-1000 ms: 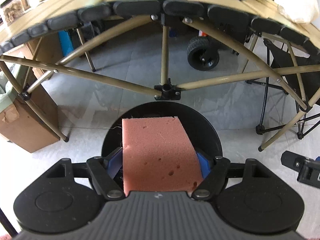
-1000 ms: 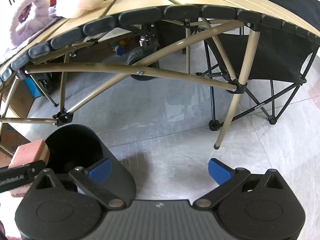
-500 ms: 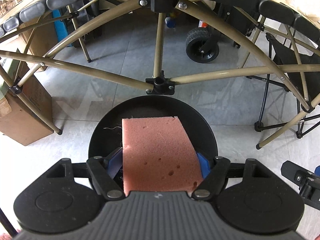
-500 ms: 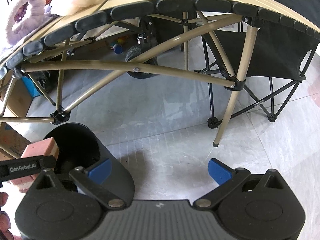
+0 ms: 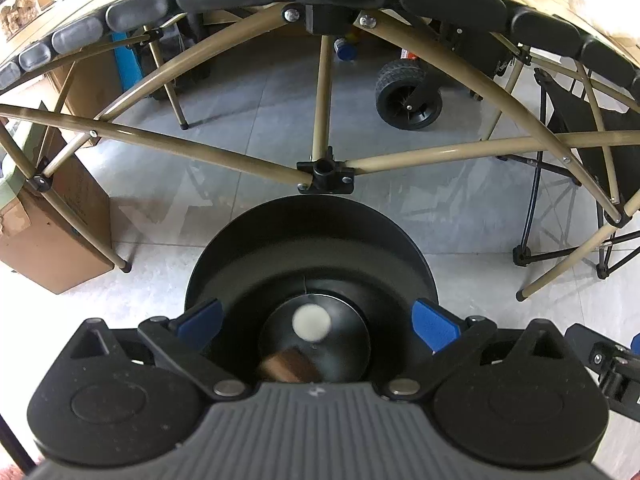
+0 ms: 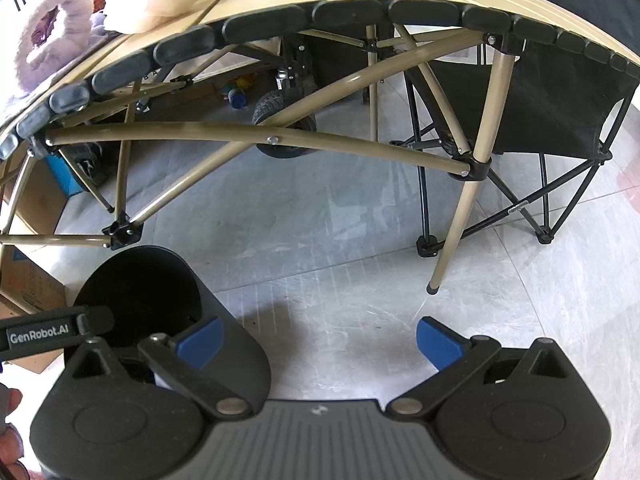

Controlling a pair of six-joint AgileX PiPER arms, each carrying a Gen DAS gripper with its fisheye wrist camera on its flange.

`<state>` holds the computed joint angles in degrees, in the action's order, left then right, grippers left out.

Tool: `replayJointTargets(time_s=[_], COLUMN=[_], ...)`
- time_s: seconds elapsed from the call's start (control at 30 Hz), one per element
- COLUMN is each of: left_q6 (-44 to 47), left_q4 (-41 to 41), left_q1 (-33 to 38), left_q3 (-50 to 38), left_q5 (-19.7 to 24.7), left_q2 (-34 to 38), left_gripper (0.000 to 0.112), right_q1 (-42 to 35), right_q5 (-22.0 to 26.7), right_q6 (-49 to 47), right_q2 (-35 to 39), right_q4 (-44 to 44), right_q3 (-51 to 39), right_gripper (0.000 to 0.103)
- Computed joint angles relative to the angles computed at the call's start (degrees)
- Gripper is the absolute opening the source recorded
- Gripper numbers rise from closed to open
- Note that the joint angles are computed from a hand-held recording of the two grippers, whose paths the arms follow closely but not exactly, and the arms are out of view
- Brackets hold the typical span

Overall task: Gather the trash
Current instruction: 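Open the left tool, dropping the pink sponge into the black bin, then raise both open tools back toward the table items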

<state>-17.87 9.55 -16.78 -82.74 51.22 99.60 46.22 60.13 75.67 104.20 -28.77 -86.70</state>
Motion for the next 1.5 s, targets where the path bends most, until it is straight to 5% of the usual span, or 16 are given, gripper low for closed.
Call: replayJointTargets(time_s=[0.53,0.93,1.5], left_q6=[0.36,0.59,6.07], left_q4=[-0.27,0.76,-2.89], left_q1=[0.61,1.44,5.62], left_q3=[0.82,4.10,8.75], left_q5=[-0.45,-4.92,-13.30], left_q2=[-1.53,-8.51,-19.60], left_gripper=[0.103,0.103,0.103], right_q1=[0.15,1.74,7.80], right_q5=[0.12,-0.68,-3.22], right_q6=[0.35,2.48,10.23], right_q2=[0.20,-2.82,-10.35], right_q4=[-0.23,-3.28,-20.91], right_q3=[-0.38,0.67,1.46], right_gripper=[0.103,0.103,0.103])
